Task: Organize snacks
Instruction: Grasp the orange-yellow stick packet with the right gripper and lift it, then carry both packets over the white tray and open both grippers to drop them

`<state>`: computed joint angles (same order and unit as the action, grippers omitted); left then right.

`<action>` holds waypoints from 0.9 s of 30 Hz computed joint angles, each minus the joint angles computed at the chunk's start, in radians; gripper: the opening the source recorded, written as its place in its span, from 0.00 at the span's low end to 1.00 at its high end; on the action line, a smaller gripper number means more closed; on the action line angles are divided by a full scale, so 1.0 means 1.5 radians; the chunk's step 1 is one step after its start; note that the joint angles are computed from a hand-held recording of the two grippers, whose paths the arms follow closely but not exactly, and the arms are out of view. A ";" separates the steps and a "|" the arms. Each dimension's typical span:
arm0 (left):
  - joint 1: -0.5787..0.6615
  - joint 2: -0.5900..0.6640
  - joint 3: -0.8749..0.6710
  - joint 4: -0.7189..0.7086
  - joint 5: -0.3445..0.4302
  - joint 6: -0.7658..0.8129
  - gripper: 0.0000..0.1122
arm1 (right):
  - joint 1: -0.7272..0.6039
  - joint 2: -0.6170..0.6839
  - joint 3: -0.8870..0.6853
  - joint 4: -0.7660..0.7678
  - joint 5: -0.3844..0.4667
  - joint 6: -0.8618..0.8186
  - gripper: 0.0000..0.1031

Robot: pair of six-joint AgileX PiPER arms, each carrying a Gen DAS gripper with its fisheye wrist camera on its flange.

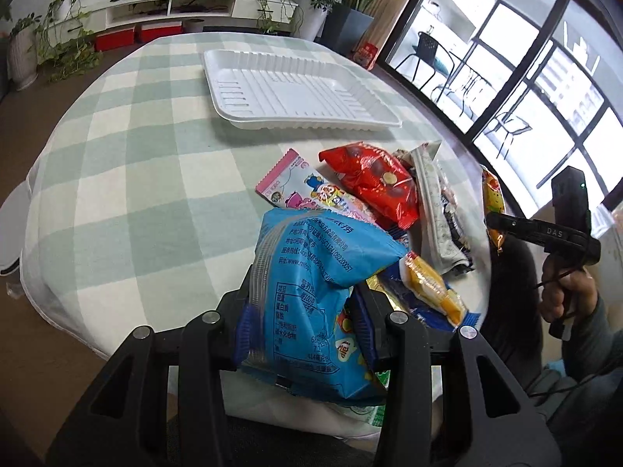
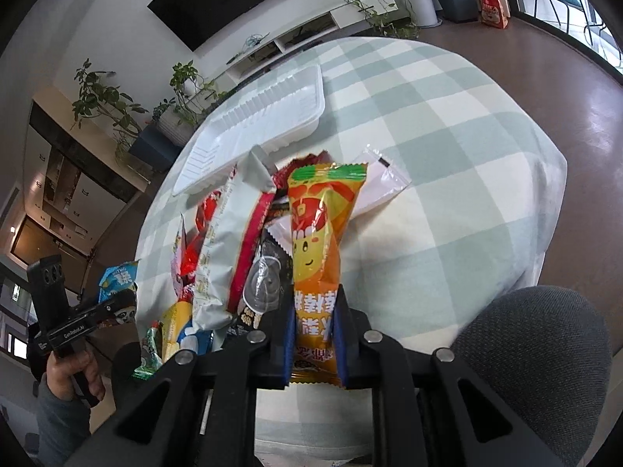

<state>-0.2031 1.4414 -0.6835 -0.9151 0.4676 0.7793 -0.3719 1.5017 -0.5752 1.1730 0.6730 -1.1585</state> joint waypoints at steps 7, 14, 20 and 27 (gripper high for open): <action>0.068 0.002 -0.037 -0.085 0.076 0.066 0.36 | -0.073 0.051 -0.064 -0.014 0.050 0.026 0.17; 0.092 0.090 -0.230 0.005 0.124 -0.048 0.36 | -0.091 0.123 -0.244 -0.049 0.096 0.125 0.17; 0.068 0.274 -0.533 0.153 0.186 -0.226 0.36 | 0.012 0.216 -0.458 -0.113 0.101 0.239 0.17; 0.035 0.554 -0.945 0.287 0.333 -0.393 0.36 | 0.127 0.426 -0.769 -0.268 0.167 0.422 0.17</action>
